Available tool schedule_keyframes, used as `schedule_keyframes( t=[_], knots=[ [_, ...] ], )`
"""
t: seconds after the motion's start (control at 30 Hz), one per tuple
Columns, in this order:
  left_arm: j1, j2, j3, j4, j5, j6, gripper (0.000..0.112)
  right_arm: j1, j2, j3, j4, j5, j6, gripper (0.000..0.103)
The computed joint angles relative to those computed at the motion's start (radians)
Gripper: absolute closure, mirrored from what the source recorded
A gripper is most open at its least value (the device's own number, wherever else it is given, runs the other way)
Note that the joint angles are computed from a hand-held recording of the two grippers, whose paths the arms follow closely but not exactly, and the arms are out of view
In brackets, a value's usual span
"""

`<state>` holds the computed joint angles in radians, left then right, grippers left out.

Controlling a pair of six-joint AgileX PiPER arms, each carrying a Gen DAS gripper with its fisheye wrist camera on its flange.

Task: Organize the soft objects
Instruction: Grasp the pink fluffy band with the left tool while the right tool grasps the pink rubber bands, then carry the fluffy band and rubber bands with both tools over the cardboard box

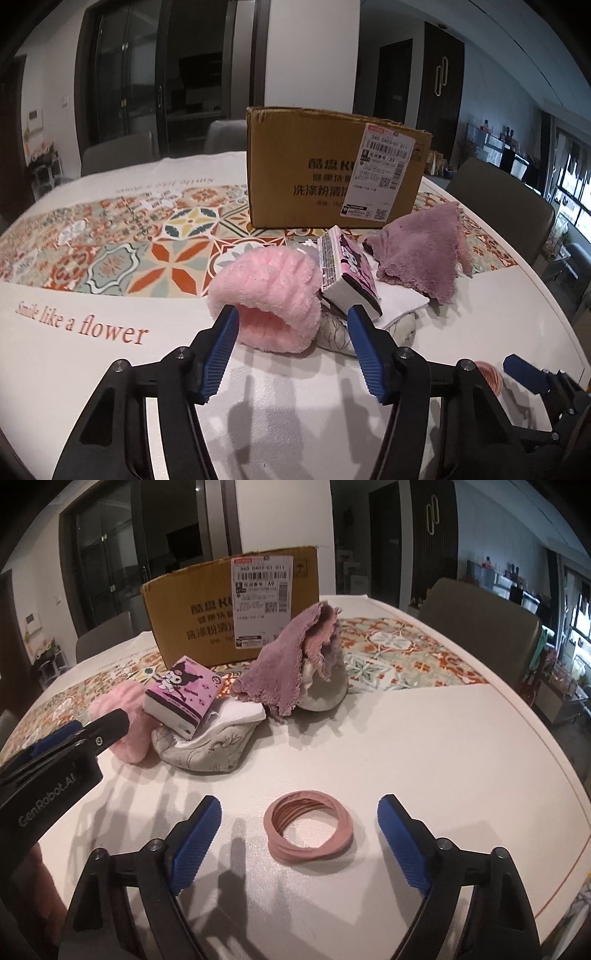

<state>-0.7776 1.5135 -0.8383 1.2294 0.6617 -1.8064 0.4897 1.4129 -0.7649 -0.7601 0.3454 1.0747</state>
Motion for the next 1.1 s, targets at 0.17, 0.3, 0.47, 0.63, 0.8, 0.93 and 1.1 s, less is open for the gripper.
schedule_keyframes(
  t=[0.17, 0.3, 0.47, 0.63, 0.8, 0.93, 1.1],
  knots=[
    [0.044, 0.036, -0.019, -0.019, -0.073, 0.028, 0.069, -0.028, 0.032, -0.034, 0.144, 0.006, -0.131, 0.03],
    [0.05, 0.053, -0.03, -0.015, -0.099, 0.039, 0.087, -0.04, 0.039, -0.036, 0.171, 0.008, -0.16, 0.038],
    [0.048, 0.054, -0.032, -0.006, -0.106, 0.037, 0.1, -0.059, 0.043, -0.035, 0.209, -0.003, -0.194, 0.061],
    [0.014, 0.033, -0.009, 0.054, -0.06, -0.027, 0.102, -0.077, 0.032, -0.028, 0.302, -0.022, -0.301, 0.076],
    [-0.006, -0.011, 0.021, 0.055, -0.038, -0.039, 0.102, -0.069, 0.005, -0.02, 0.298, -0.029, -0.308, 0.083],
    [-0.032, -0.057, 0.047, 0.049, -0.013, -0.04, 0.102, -0.049, -0.025, -0.013, 0.265, -0.031, -0.284, 0.086],
    [-0.063, -0.11, 0.076, 0.043, 0.013, -0.033, 0.102, -0.03, -0.065, -0.001, 0.232, -0.034, -0.26, 0.086]
  ],
)
